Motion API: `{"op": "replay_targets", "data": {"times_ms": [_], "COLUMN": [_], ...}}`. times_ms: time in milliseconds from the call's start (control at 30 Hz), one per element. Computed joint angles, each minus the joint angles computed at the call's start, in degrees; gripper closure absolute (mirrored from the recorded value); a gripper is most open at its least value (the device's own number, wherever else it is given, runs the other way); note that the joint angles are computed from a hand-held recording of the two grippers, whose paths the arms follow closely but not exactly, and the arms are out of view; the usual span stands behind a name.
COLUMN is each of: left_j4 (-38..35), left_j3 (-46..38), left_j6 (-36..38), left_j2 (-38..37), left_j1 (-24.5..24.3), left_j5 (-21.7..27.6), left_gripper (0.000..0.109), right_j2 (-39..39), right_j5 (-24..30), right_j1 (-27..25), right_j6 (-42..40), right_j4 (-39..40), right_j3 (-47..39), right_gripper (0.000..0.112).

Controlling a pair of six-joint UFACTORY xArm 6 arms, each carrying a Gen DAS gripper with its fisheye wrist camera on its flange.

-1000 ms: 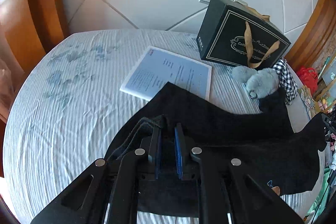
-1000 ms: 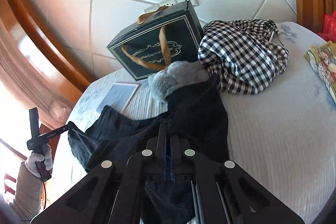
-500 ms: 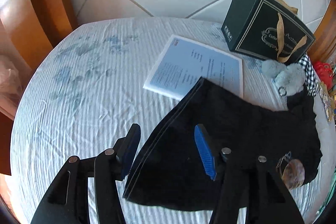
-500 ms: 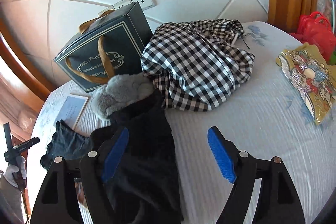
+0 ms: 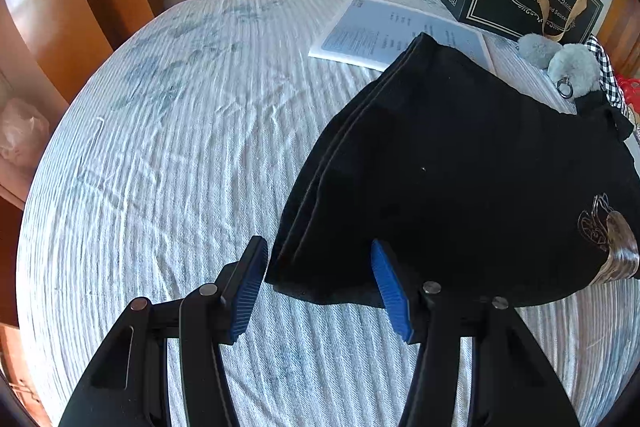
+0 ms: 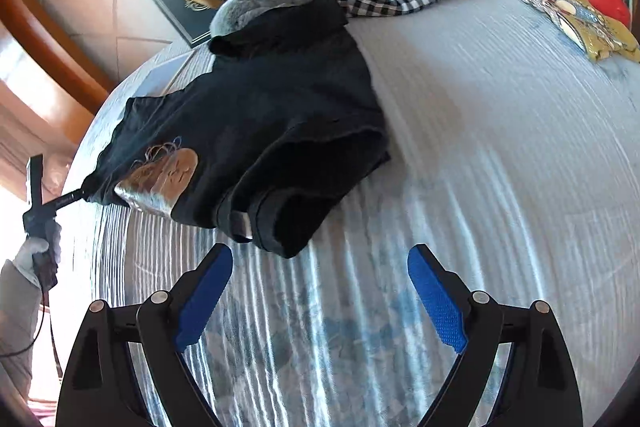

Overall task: Fold clothes
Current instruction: 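Lower the folded edge onto the shirt and open both grippers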

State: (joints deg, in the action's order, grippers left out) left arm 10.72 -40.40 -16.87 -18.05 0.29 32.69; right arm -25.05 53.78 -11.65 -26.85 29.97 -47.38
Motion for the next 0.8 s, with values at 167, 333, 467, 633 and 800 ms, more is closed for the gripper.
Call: {"op": "replay_targets", "data": {"times_ms": [167,333,467,633,800], "left_j4": [-0.81,-5.63,-3.46,-8.27,-10.29], "left_j3": [0.07,0.97,0.21,2.59,6.34], "left_j6": [0.86,2.71,0.34,3.74,6.97], "left_j2": [0.19,0.28,-0.16,-7.53,-15.51], "left_j1": [0.58,1.36,0.27,0.47,1.74], "left_j5": [-0.82,-3.28,-1.82,2.34,8.47], "left_gripper": [0.049,0.053,0.099,0.101,0.101], "right_j2": [1.17,4.04,5.96,2.45,1.78], "right_j5": [-4.85,-7.22,-7.85,-1.72,5.17], "right_j1": [4.56,7.43,9.24,6.37,4.32], "right_j6": [-0.52,-0.88,3.44,1.37,-1.17], "right_j4": [1.42,6.12,-1.72,-3.87,-1.35], "right_j3": [1.83,0.84,-1.27,-2.58,-4.03], "right_gripper": [0.047,0.087,0.104,0.106,0.106]}}
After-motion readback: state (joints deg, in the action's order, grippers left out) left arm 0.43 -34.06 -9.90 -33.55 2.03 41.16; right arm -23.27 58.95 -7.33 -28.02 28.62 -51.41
